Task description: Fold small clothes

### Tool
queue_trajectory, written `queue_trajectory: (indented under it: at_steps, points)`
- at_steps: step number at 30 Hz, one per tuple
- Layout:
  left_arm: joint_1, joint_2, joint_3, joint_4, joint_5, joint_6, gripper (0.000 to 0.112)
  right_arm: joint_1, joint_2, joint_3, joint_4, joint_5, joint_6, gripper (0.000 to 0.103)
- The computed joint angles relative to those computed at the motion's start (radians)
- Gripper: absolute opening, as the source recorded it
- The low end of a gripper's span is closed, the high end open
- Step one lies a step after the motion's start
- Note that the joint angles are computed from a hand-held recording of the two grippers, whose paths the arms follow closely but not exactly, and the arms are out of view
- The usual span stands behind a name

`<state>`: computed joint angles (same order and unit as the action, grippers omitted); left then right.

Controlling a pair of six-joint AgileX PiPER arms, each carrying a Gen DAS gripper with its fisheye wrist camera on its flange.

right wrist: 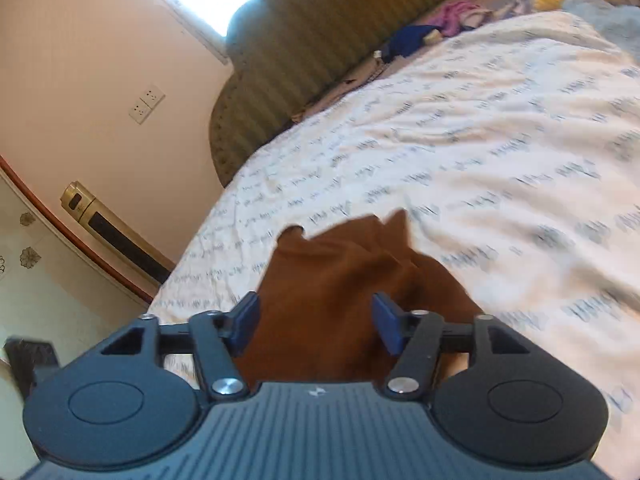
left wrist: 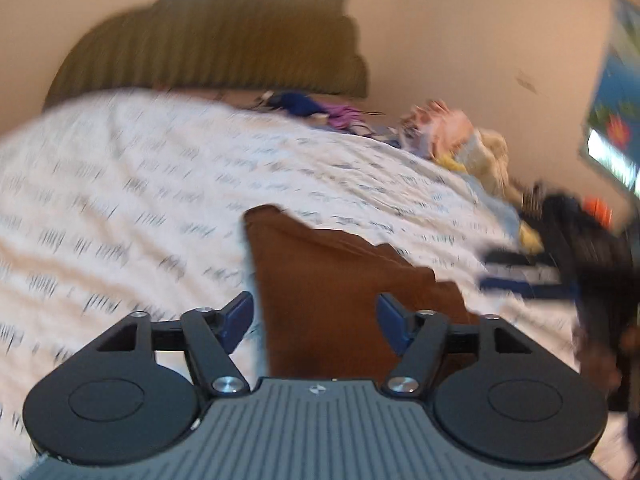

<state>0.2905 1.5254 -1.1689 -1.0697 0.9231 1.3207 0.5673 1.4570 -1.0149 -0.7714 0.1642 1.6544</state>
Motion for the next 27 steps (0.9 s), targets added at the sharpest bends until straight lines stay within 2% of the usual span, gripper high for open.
queue_trajectory:
  at_steps: [1,2,3,5,6,7,8,9,10,11,12,14,16,19,21,22,25,26,27]
  points:
    - [-0.061,-0.048,0.088,-0.014,-0.100,0.100,0.074,-0.009,0.077,-0.074,0.091,0.016,-0.100,0.066]
    - [-0.125,-0.076,0.164,-0.039,-0.200,0.200,0.074,-0.009,0.150,-0.152,0.156,0.072,-0.190,0.066]
    - [-0.191,-0.081,0.224,-0.061,-0.300,0.273,0.074,0.000,0.219,-0.227,0.181,0.151,-0.252,0.066]
    - [-0.254,-0.046,0.293,-0.140,-0.414,0.412,0.077,0.011,0.303,-0.256,0.132,0.228,-0.295,0.066]
    - [-0.240,-0.038,0.321,-0.213,-0.418,0.496,0.078,0.016,0.295,-0.211,0.083,0.226,-0.257,0.066]
    - [-0.217,-0.036,0.331,-0.246,-0.394,0.539,0.078,0.014,0.249,-0.137,0.020,0.183,-0.207,0.066]
    - [-0.203,-0.029,0.323,-0.240,-0.375,0.543,0.078,0.002,0.224,-0.091,-0.003,0.143,-0.161,0.066]
    - [-0.191,-0.022,0.304,-0.204,-0.354,0.506,0.078,-0.004,0.210,-0.086,0.013,0.140,-0.156,0.066]
    - [-0.195,-0.010,0.280,-0.166,-0.346,0.457,0.078,-0.001,0.202,-0.099,0.038,0.177,-0.169,0.066]
    - [-0.194,-0.003,0.271,-0.157,-0.344,0.449,0.080,0.013,0.197,-0.130,0.028,0.249,-0.148,0.067]
    - [-0.195,-0.002,0.271,-0.159,-0.345,0.451,0.080,0.022,0.187,-0.147,-0.022,0.282,-0.089,0.069]
    - [-0.200,-0.010,0.283,-0.172,-0.354,0.461,0.080,0.024,0.144,-0.137,-0.088,0.238,-0.028,0.069]
    - [-0.211,-0.018,0.291,-0.177,-0.369,0.461,0.080,0.023,0.172,-0.195,-0.011,0.201,-0.128,0.069]
    - [-0.223,-0.012,0.280,-0.162,-0.380,0.439,0.080,0.022,0.302,-0.346,0.230,0.242,-0.428,0.068]
    - [-0.220,-0.011,0.275,-0.154,-0.375,0.429,0.081,0.014,0.392,-0.405,0.322,0.287,-0.557,0.067]
    - [-0.217,-0.010,0.273,-0.154,-0.371,0.429,0.081,0.012,0.392,-0.377,0.309,0.261,-0.566,0.067]
    - [-0.211,-0.003,0.272,-0.174,-0.363,0.449,0.081,-0.017,0.319,-0.201,0.189,0.082,-0.428,0.066]
    - [-0.210,-0.002,0.275,-0.185,-0.363,0.463,0.081,-0.020,0.308,-0.188,0.200,0.076,-0.428,0.066]
    - [-0.206,-0.001,0.279,-0.199,-0.361,0.483,0.081,-0.016,0.307,-0.205,0.233,0.106,-0.467,0.066]
